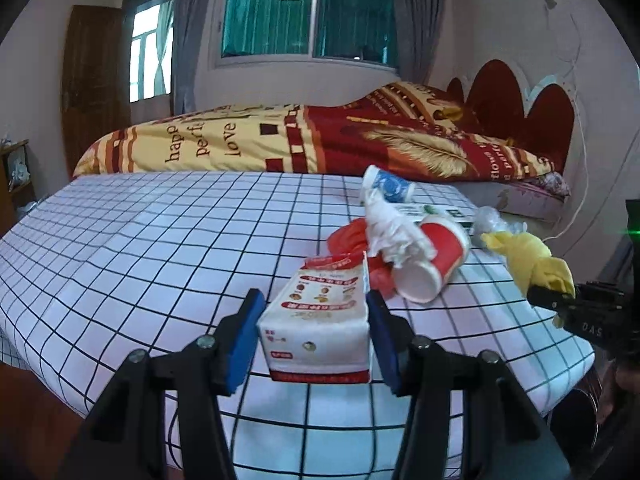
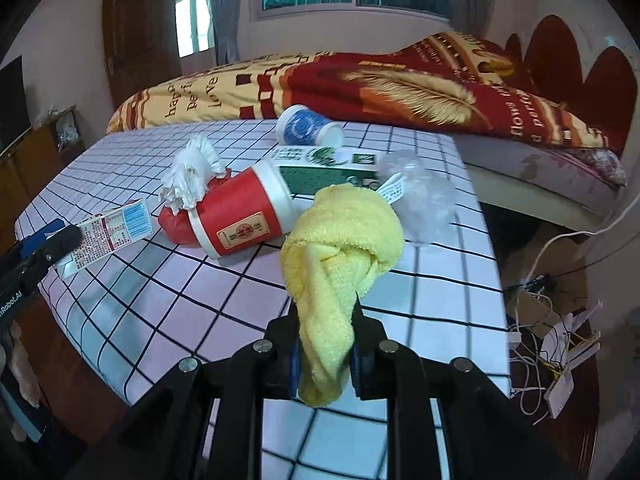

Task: Collect trash
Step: 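Carry the milk carton and yellow cloth over the black bin with both grippers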

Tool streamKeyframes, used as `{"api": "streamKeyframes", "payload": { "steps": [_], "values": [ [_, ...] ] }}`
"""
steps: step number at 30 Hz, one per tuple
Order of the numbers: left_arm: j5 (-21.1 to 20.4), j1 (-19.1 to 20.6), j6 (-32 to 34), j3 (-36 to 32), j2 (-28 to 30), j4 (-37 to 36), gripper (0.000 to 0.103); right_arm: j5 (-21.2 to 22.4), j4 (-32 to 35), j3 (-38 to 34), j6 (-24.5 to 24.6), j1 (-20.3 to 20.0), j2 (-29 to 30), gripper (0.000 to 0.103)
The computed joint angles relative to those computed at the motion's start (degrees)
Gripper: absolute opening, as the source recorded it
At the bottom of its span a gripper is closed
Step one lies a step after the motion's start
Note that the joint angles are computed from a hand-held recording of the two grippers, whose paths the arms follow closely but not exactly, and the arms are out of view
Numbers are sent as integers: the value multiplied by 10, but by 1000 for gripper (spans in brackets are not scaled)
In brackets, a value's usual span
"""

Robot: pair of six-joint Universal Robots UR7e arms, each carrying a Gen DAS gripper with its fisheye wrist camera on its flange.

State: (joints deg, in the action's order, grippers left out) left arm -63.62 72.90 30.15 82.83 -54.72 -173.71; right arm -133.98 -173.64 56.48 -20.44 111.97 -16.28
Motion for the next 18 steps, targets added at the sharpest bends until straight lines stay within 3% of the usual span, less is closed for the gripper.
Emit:
{"api": "streamKeyframes", "payload": {
  "steps": [18],
  "values": [
    [-44, -50, 15, 103, -48, -15, 52, -60, -160, 239, 3, 14, -133, 20]
  ]
}}
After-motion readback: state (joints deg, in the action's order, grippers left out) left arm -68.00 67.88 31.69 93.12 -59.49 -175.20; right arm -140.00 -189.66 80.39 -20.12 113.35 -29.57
